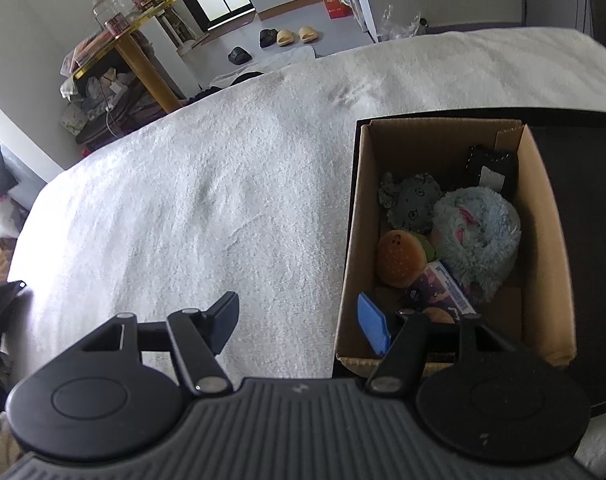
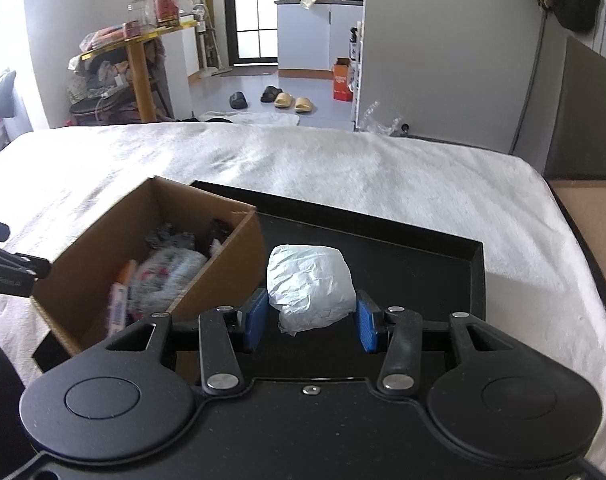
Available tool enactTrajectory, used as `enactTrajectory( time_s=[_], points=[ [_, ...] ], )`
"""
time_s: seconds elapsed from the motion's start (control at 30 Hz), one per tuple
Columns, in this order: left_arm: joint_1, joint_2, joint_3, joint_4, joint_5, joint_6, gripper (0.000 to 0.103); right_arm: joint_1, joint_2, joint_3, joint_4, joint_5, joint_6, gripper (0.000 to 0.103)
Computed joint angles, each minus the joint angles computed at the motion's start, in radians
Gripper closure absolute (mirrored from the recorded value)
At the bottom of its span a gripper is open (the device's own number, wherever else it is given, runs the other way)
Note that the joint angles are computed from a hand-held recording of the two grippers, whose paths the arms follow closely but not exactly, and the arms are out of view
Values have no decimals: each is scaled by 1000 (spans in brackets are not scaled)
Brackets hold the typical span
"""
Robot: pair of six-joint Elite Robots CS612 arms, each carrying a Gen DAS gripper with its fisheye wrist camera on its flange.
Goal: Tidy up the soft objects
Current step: 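Lift the tissue ball with the right gripper and carry it over the box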
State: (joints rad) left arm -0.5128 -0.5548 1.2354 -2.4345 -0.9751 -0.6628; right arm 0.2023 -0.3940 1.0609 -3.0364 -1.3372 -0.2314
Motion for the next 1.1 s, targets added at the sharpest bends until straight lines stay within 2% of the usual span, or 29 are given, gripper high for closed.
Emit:
enactTrajectory(
  time_s=[0.5, 0.77, 0.97, 1.1],
  points=[
    [28, -16, 64, -174, -132, 29, 43, 41, -30, 21, -5, -9, -51, 58],
    [39, -9, 60, -193, -184, 46, 47, 64, -27, 9, 16, -15, -68, 58],
    [47, -4, 51, -181, -231, 53, 62, 72, -29, 9, 42, -19, -82, 58],
    [54, 3, 35, -150, -269, 65, 83, 76, -32, 12, 54, -26, -87, 58]
  ],
)
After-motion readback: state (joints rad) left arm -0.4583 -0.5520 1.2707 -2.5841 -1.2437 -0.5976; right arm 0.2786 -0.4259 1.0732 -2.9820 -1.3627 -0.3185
